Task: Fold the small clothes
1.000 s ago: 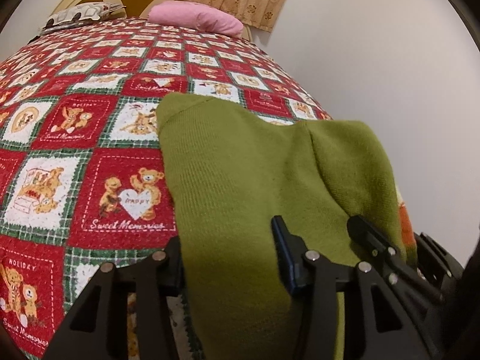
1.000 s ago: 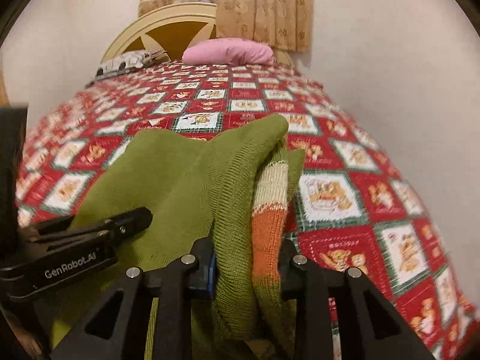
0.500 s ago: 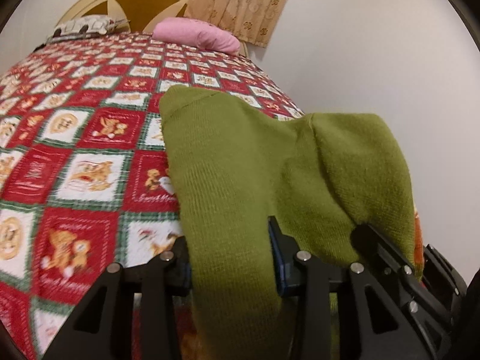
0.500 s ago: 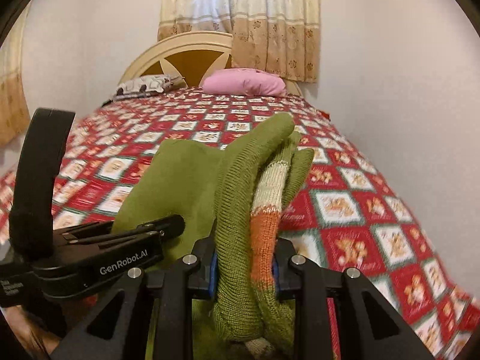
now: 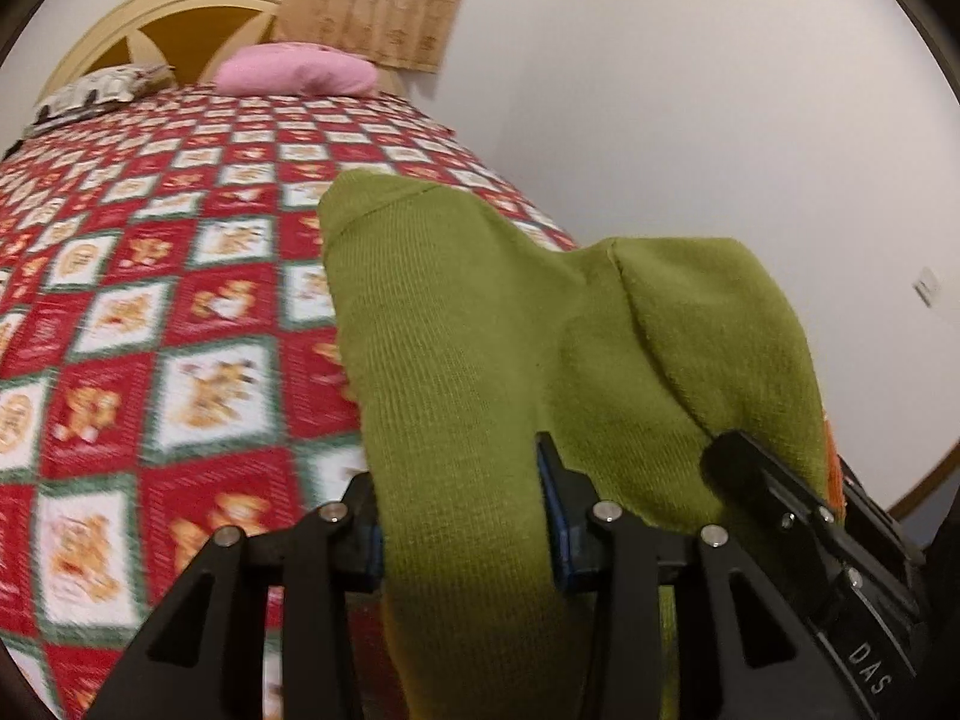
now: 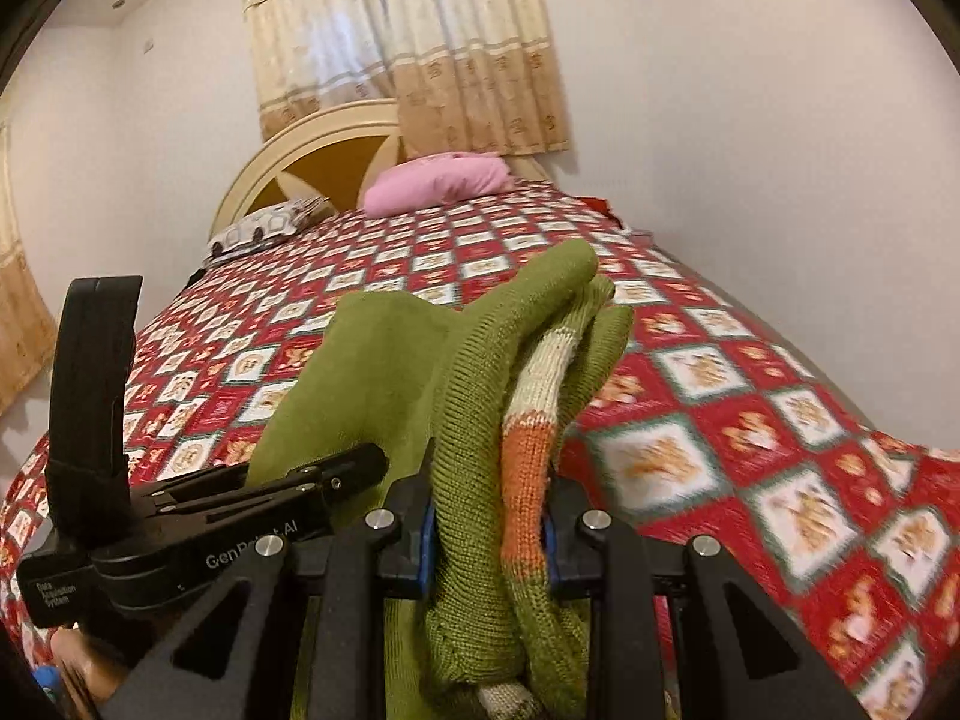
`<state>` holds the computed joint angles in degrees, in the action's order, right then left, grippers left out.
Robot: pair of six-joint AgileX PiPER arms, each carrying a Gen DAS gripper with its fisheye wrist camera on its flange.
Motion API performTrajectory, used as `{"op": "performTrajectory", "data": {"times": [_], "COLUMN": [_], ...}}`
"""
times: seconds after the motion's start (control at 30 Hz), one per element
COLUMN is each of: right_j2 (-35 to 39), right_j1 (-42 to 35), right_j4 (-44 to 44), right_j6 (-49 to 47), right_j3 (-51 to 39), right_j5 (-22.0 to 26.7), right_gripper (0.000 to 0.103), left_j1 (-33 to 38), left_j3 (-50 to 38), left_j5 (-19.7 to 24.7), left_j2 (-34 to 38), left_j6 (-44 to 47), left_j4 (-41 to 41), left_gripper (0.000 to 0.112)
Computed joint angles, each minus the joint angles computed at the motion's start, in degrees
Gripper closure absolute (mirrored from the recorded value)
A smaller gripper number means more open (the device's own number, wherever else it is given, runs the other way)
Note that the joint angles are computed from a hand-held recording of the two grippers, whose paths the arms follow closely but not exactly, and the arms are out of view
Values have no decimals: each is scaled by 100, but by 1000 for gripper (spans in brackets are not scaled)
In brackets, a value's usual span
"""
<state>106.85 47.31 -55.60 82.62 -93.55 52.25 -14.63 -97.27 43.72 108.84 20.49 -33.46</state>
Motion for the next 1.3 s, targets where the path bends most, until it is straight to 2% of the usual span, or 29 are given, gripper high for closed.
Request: {"op": "performTrajectory", "data": {"times": [0.13, 0.33, 0.47, 0.7, 0.83, 0.93, 1.03, 1.1, 1.13, 1.23, 1.3], "right_j2": [-685, -1604, -2100, -2656, -2718, -2663, -2622, -2695, -2790, -3086, -3505], "right_j1": [177, 276, 45, -556, -1314, -1892, -2313, -2541, -2735, -3165, -3335], "right_j4": [-303, -666, -694, -683, -437, -97, 268, 460, 636, 1245, 1614], "right_j6": [505, 1198, 1449, 1577, 1299, 985, 763, 686, 593, 266, 78], "right_j3": [872, 2043, 2714, 3567, 3854, 3962, 4076, 4215, 4337, 4689, 5049], "right_j5": [324, 844, 883, 731, 9, -546, -992, -1344, -1632, -2307, -2688], "right_gripper": [77, 77, 77, 77, 77, 77, 77, 74, 73, 63, 58], "left_j1": [-364, -1011, -1293, -2015, -2160, -2101, -2196, -2276, -2238, -1918, -1789], "left_j3": [73, -97, -571, -1506, -2312, -3031, -3570, -3851, -3944, -3646, -2907], "left_j5": [64, -90, 112, 99, 482, 1041, 1341, 1514, 1600, 1689, 1361], "left_j2": [-99, 29, 423, 1098, 1652, 2055, 2342, 2477, 2529, 2359, 1934], "left_j6": [138, 104, -65, -755, -1406, -1720, -2024, -2279, -2342, -2083, -1809], "left_j4": [-233, -183, -224, 718, 1344, 1419, 1830, 2247, 2261, 1502, 1182], "left_gripper": [71, 71, 71, 71, 71, 65, 51, 30, 28, 26, 26]}}
